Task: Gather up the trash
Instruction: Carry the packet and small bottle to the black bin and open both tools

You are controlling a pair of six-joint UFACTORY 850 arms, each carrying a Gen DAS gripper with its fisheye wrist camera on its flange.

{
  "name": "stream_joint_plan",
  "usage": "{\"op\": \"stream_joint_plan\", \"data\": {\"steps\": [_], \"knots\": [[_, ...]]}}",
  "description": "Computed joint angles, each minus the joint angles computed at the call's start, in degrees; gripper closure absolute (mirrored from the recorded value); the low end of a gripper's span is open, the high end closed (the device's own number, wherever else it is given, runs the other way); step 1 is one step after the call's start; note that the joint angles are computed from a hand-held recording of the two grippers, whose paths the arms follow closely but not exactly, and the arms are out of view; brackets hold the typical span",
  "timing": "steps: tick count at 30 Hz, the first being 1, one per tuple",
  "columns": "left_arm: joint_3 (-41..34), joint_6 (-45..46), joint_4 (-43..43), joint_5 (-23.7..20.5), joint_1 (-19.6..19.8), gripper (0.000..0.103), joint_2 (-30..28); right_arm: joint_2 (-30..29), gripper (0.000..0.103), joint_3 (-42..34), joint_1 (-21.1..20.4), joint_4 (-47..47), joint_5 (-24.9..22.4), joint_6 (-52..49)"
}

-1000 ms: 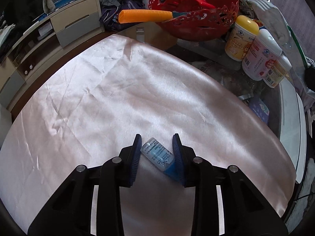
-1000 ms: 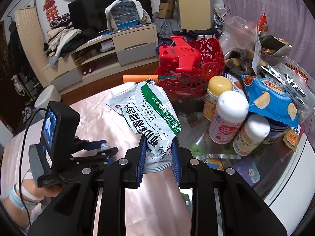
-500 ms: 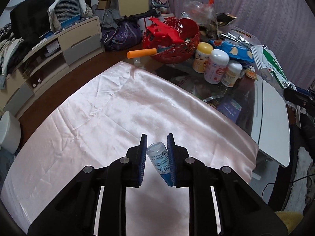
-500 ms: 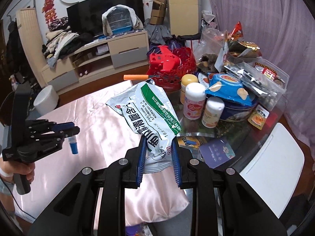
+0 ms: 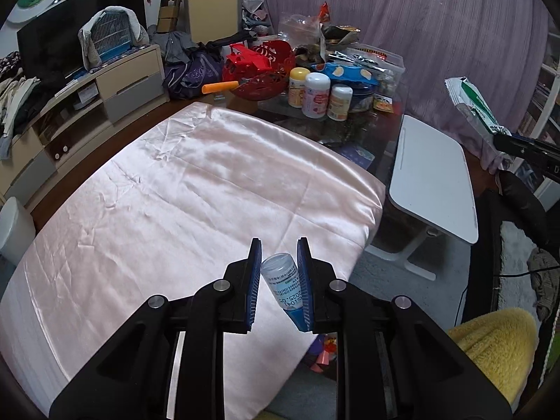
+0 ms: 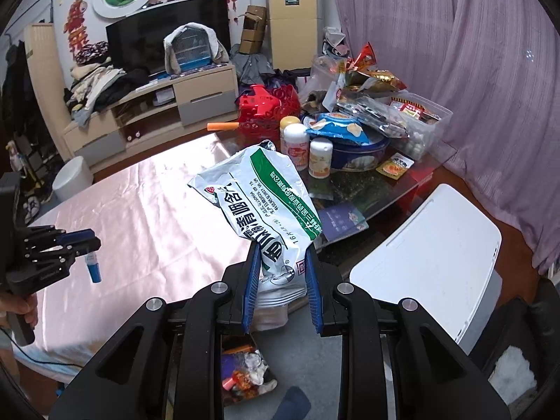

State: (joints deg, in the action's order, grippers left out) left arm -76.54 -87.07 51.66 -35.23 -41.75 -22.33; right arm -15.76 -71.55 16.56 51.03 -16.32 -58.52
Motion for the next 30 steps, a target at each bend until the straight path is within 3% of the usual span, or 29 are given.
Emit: {"op": "stream_joint_plan", "data": {"steps": [9,17,24,30], "knots": [[5.3,-6.7,1.2,4.6,-5.6,0.084,-0.2,5.2,0.077,14.1,-0.9,6.1,-1.6,-4.2],[4.8,-6.9,-2.5,11.1,-7.0,0.084,-5.9,2.4,0.077,18.9,-0.3,7.0,-1.5,-1.8],[1.9,5.6,-16.7,16.5,-5.4,0.084,-12.8,-5.1,0.077,17.1,2.0,2.7,-3.4,5.0],[-2.2,22.6,-33.2,17.5,-3.4,0.084,-18.3,-11.8,0.077,12.0,2.9,-3.0,-6.8,12.3]]}}
